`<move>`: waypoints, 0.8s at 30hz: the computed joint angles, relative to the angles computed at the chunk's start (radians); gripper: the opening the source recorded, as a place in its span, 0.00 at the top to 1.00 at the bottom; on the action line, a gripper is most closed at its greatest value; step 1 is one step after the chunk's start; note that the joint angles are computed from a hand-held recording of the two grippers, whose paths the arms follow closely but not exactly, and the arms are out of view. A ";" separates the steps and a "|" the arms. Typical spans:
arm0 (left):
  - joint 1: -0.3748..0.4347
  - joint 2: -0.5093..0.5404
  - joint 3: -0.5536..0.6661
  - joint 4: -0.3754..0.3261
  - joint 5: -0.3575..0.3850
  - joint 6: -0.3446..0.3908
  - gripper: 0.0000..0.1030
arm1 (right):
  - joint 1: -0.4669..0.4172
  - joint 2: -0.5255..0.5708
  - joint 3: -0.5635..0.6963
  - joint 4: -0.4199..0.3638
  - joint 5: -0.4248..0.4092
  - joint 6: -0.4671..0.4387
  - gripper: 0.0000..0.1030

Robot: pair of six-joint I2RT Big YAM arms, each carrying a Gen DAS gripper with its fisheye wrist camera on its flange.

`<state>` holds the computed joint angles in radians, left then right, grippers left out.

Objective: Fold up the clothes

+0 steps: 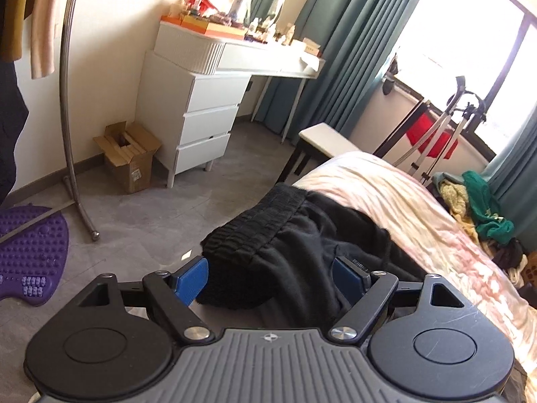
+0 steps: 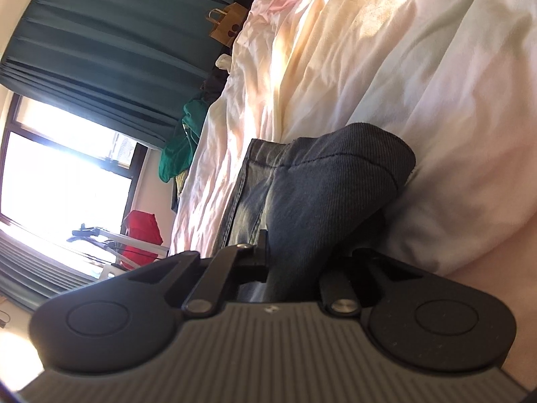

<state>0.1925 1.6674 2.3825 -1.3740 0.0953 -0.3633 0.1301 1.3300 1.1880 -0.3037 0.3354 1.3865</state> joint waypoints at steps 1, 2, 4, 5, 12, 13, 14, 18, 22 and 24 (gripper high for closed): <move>-0.017 0.003 0.012 0.017 -0.006 0.008 0.16 | 0.002 0.002 0.005 -0.007 0.005 -0.008 0.90; -0.042 0.008 0.022 0.035 -0.016 0.026 0.12 | 0.003 0.004 0.011 -0.015 0.010 -0.016 0.91; -0.088 0.024 0.048 0.061 -0.027 0.068 0.10 | 0.006 0.006 0.020 -0.028 0.017 -0.024 0.91; -0.109 0.032 0.052 0.068 -0.026 0.096 0.10 | 0.007 0.006 0.021 -0.033 0.021 -0.027 0.91; -0.265 0.080 -0.003 0.163 -0.037 0.140 0.10 | 0.019 0.011 0.040 -0.069 0.048 -0.078 0.91; -0.284 0.089 -0.012 0.181 -0.032 0.138 0.09 | 0.021 0.011 0.044 -0.075 0.053 -0.082 0.91; -0.304 0.102 -0.021 0.199 -0.032 0.137 0.06 | 0.023 0.012 0.046 -0.082 0.059 -0.082 0.91; -0.367 0.167 -0.026 0.242 -0.045 0.120 0.05 | 0.032 0.015 0.056 -0.101 0.080 -0.088 0.91; -0.421 0.207 -0.055 0.315 -0.035 0.137 0.05 | 0.040 0.018 0.065 -0.118 0.099 -0.103 0.91; -0.454 0.214 -0.084 0.366 -0.062 0.187 0.05 | 0.042 0.022 0.070 -0.125 0.105 -0.105 0.91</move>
